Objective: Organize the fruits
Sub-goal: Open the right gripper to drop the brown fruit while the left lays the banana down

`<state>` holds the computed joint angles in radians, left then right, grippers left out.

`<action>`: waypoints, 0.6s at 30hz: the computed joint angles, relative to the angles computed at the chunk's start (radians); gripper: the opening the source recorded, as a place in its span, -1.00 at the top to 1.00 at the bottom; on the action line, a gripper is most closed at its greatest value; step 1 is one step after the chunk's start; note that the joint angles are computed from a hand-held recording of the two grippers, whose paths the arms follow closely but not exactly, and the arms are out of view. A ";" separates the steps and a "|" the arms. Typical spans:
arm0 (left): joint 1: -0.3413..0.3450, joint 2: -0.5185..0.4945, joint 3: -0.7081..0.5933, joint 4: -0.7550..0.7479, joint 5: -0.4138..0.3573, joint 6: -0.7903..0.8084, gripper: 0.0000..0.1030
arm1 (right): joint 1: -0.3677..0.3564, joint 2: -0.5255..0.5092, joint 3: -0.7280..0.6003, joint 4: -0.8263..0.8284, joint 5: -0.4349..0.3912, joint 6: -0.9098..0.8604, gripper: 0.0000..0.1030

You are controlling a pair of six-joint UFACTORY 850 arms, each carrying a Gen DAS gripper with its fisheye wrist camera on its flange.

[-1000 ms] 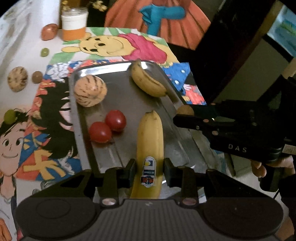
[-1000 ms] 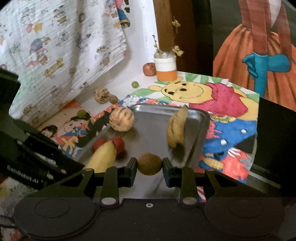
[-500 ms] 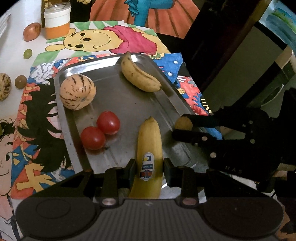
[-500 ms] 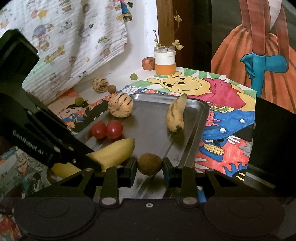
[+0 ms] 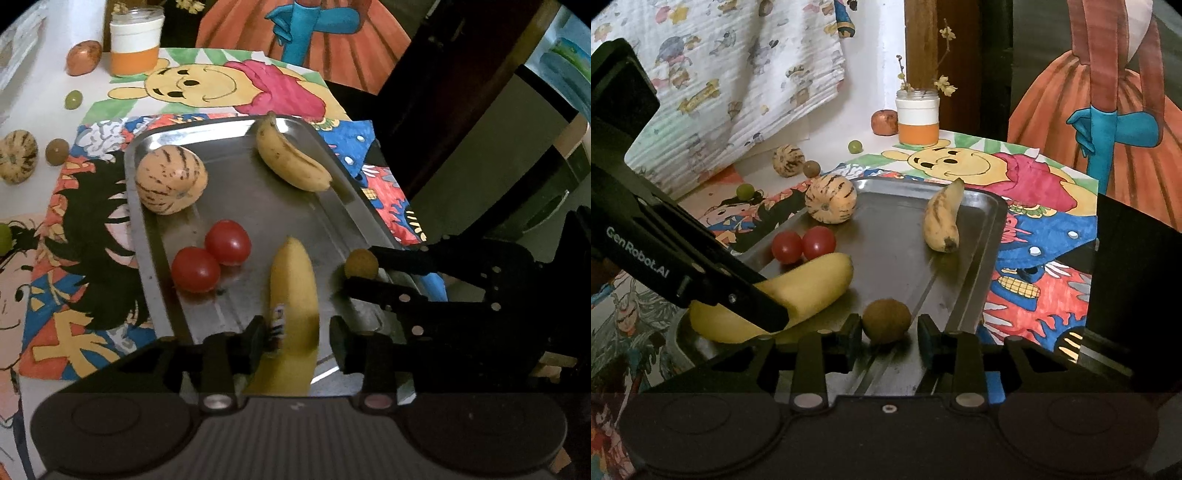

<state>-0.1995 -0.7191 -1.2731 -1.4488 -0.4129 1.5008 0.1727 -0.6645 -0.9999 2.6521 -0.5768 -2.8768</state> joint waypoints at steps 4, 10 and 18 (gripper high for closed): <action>0.003 0.027 0.036 -0.096 0.001 0.070 0.06 | 0.002 0.013 0.026 0.026 -0.022 -0.006 0.16; 0.006 0.105 0.139 -0.392 -0.010 0.326 -0.22 | 0.004 0.061 0.095 0.080 -0.085 -0.028 -0.31; 0.000 0.240 0.329 -0.977 -0.050 0.832 -0.76 | 0.013 0.137 0.188 0.160 -0.137 -0.033 -0.64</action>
<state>-0.1990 -0.4795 -0.9436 -2.4262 -0.4629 2.3330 0.1856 -0.5273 -0.8117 2.8122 -0.7137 -2.9093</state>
